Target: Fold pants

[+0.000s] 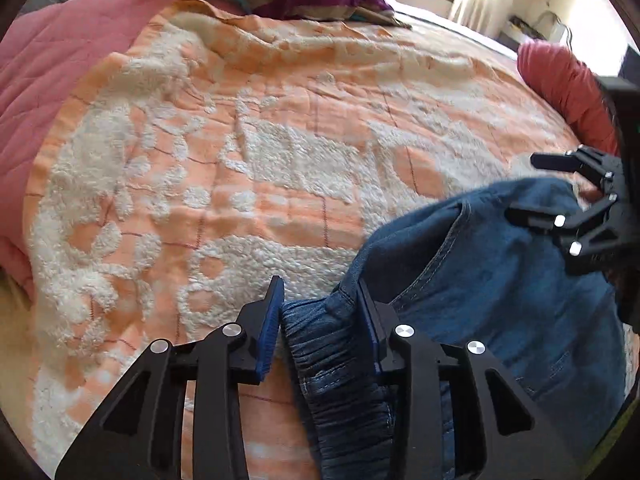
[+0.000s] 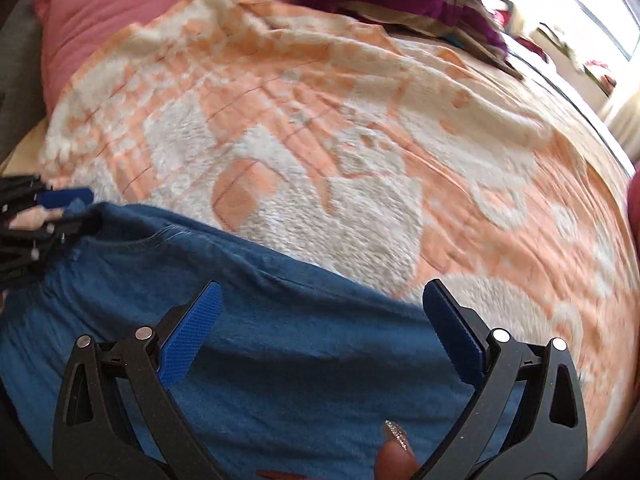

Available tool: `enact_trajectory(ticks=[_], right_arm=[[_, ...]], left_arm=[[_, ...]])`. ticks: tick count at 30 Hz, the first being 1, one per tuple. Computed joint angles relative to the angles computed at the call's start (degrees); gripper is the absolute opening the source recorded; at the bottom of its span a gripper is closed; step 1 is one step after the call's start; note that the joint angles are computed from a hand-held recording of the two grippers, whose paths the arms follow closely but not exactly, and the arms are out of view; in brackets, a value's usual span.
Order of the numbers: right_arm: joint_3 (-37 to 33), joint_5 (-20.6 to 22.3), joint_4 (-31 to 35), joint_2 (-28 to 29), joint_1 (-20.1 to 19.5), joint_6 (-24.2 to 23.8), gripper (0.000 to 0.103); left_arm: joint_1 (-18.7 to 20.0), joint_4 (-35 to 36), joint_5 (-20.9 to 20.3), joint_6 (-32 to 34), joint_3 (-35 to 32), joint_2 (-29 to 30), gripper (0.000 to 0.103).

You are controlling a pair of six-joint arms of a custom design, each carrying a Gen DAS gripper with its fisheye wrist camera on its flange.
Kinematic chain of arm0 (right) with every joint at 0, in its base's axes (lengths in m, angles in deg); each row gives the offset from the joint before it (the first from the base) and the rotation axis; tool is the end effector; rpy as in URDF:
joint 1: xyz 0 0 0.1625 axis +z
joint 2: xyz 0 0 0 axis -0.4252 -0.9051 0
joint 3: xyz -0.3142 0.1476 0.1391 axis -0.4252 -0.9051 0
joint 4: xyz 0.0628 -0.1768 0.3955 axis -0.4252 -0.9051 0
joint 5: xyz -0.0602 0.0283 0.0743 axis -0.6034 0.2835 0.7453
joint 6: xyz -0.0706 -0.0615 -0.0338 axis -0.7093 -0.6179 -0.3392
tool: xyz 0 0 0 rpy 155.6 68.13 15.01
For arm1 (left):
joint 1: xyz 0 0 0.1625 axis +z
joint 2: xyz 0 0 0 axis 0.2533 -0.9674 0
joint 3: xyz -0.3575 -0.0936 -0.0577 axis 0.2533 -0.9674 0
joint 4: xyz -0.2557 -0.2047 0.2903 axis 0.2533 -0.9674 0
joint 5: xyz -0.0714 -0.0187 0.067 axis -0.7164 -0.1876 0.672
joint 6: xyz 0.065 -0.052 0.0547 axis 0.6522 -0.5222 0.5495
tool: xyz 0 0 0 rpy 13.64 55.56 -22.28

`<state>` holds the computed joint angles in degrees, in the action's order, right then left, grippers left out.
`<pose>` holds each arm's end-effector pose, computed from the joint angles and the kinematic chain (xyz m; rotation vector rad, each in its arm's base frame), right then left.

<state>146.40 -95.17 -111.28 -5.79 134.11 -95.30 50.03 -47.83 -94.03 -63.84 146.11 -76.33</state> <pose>0.3324 -0.7368 0.0698 0.9714 -2.2721 0.3058 -0.0895 -0.6629 0.2947 0.3337 2.3820 -0.6380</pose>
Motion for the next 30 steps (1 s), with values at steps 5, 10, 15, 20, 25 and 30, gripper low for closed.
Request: enact_trajectory(ticks=[5,10,15,20,25,30], right_arm=[[-1.4,0.9,0.6,1.6,1.0,-6.2,0.095],[-4.0,-0.1,2.3,4.6,1.3,-9.3,0.061],[-1.0,6.0,4.4,2.3,0.9,-6.6,0.014],[8.6,9.8,-4.8,-4.2,1.4,-4.7,0.006],[17.4,12.7,-10.3,-11.5,2.5,-3.0,0.005],[25.7,15.2,-13.9,-18.3,4.0,-1.0,0.004]], left_arm=[[-1.3,-6.1,1.4,4.2,2.5,-2.0,0.033],[-0.8,-5.5,1.8,4.4,2.3,-1.7,0.033],[-0.8,-7.0,3.3,5.9,2.8,-1.1,0.033],[-2.3,-11.8,2.8,8.8,5.7,-3.4,0.033],[-5.5,-18.4,3.1,13.5,11.5,-7.8,0.033],[-9.6,-21.9,4.7,15.5,17.5,-12.7,0.033]])
